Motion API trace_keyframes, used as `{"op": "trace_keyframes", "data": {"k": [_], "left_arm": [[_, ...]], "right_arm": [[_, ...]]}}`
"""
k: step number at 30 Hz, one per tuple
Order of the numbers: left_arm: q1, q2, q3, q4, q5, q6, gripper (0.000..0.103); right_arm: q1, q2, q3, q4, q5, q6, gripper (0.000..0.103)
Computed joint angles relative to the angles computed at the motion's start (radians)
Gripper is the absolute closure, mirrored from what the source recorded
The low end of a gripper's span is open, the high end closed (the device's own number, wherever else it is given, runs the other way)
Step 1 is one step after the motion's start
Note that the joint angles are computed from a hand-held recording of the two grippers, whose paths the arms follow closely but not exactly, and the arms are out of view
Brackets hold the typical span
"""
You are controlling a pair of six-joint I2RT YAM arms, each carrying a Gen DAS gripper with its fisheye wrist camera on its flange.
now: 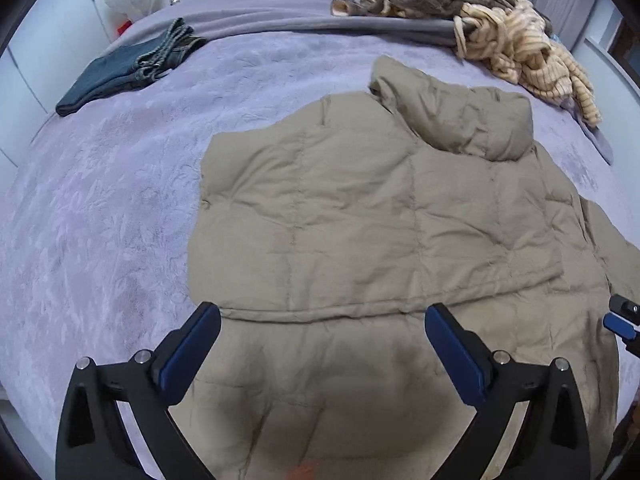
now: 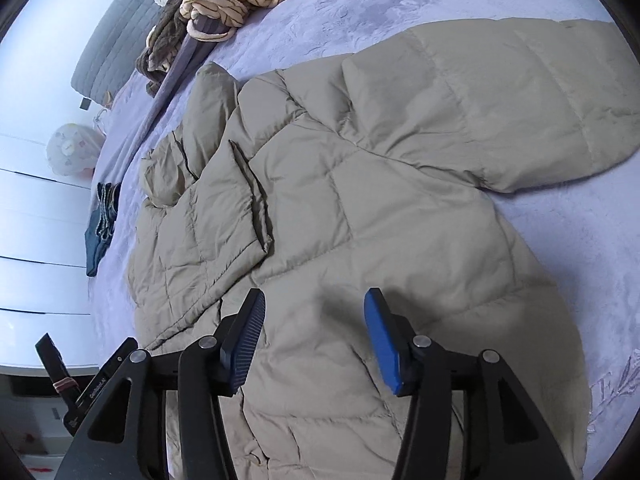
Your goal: Fold large clothes
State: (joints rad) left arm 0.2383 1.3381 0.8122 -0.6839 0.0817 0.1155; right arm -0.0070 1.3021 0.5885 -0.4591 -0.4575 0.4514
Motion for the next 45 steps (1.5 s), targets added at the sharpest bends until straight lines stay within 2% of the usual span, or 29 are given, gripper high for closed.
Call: {"op": "trace_keyframes", "data": {"k": [3,6,9,14,16,20,24,29,33,36,37,38,39,40,41,45], "left_arm": [[-0.079,-0.027,-0.005,-0.035,-0.027,-0.070,0.001],[-0.145,-0.018,0.015,-0.078,-0.015,-0.132,0.001],[-0.226,-0.005,0.039,-0.116,0.003,-0.183,0.001],[-0.435,-0.028,0.065,-0.140,-0.061,-0.319,0.001],[-0.506,-0.015,0.084,-0.145,-0.083,-0.364,0.001],[-0.607,0.022,0.123,-0.155,-0.101,-0.434,0.001],[-0.683,0.066,0.156,-0.151,-0.117,-0.496,0.001],[-0.723,0.120,0.200,-0.150,-0.125,-0.525,0.001],[-0.730,0.165,0.238,-0.149,-0.138,-0.523,0.001],[-0.721,0.187,0.258,-0.145,-0.145,-0.516,0.001],[-0.715,0.191,0.264,-0.145,-0.146,-0.513,0.001],[-0.710,0.195,0.267,-0.142,-0.147,-0.510,0.001],[-0.703,0.198,0.272,-0.141,-0.149,-0.504,0.001],[-0.698,0.202,0.275,-0.139,-0.152,-0.501,0.001],[-0.690,0.205,0.278,-0.137,-0.153,-0.497,0.001],[-0.652,0.204,0.280,-0.125,-0.152,-0.483,0.001]], "right_arm": [[-0.093,-0.042,-0.017,-0.057,-0.042,-0.073,0.032],[-0.215,-0.065,-0.022,-0.108,-0.090,-0.154,0.020],[-0.391,-0.059,-0.016,-0.162,-0.166,-0.260,0.019],[-0.673,0.053,0.050,-0.238,-0.251,-0.460,0.017],[-0.770,0.128,0.088,-0.254,-0.278,-0.519,0.000],[-0.891,0.264,0.160,-0.219,-0.299,-0.538,0.000],[-0.963,0.442,0.257,-0.173,-0.295,-0.489,0.000],[-1.034,0.667,0.400,-0.085,-0.377,-0.351,0.000],[-1.045,0.806,0.493,0.032,-0.481,-0.182,0.000],[-1.051,0.868,0.499,0.210,-0.597,0.032,0.001],[-1.047,0.877,0.497,0.252,-0.622,0.094,0.003],[-1.045,0.889,0.497,0.286,-0.648,0.146,0.023],[-1.040,0.900,0.494,0.325,-0.685,0.198,0.064],[-1.034,0.921,0.508,0.330,-0.729,0.219,0.082],[-1.024,0.927,0.514,0.338,-0.752,0.234,0.096],[-0.963,0.827,0.445,0.478,-0.799,0.306,0.096]]}}
